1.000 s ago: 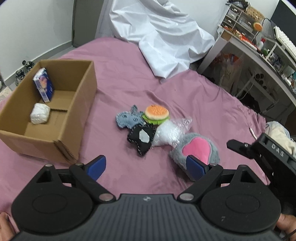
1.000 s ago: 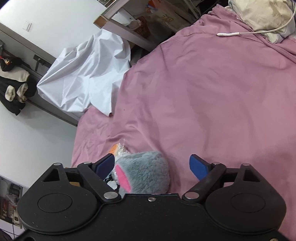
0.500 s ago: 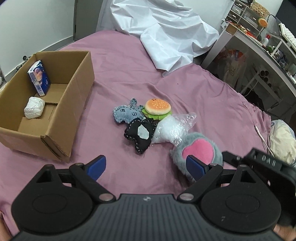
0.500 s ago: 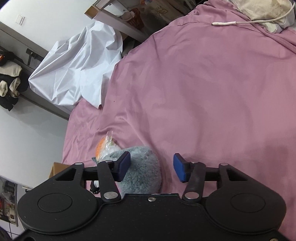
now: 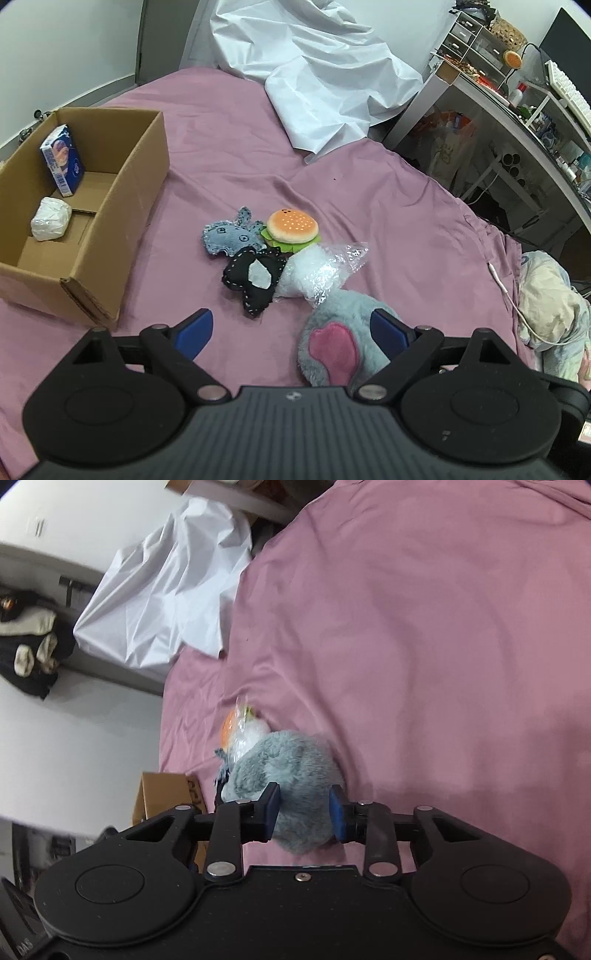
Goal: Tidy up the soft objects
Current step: 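Lift the grey plush with the right tool and carry it toward the box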
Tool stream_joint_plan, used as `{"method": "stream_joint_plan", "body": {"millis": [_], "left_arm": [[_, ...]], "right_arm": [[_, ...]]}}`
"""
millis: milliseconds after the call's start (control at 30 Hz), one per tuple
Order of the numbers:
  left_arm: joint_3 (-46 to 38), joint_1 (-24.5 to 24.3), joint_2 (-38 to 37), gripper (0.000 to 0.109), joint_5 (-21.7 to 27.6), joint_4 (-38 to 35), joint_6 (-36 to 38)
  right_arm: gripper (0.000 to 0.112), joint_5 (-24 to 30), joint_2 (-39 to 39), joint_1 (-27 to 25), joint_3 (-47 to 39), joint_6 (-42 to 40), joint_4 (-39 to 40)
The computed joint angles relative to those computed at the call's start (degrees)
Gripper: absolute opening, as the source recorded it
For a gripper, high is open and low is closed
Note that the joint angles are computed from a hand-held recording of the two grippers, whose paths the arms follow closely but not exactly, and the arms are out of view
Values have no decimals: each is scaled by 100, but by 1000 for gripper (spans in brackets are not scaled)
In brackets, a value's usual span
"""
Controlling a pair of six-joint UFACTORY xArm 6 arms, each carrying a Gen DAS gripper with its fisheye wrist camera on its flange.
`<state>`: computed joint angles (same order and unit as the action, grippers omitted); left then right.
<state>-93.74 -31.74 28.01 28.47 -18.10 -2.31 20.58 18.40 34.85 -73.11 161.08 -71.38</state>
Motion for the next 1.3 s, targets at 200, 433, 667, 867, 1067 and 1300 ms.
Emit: {"method": "stream_joint_plan", "body": {"millis": [200,433,667,867,1067,1300], "left_arm": [[-117,-26,131,89,-7,-306,101],[-594,-71,497,73,216,-586,44],[-1022,-72,851,54,671,-962,-199],[-1062,-17,917,38,947,-1275,-466],[-965,37,752,34,965,-1216,-441],[-654,139,404,34,780,-1232,-252]], "right_arm": [[32,-57,117,-75,-80,811,-635],[48,-154,272,-220,-173,970,-640],[45,-430,568,-318,-388,590,-286],[34,-325,579,-240,-437,212,-53],[31,-300,538,-187,-502,32,-191],[31,-401,614,-167,-791,333,-917]]}}
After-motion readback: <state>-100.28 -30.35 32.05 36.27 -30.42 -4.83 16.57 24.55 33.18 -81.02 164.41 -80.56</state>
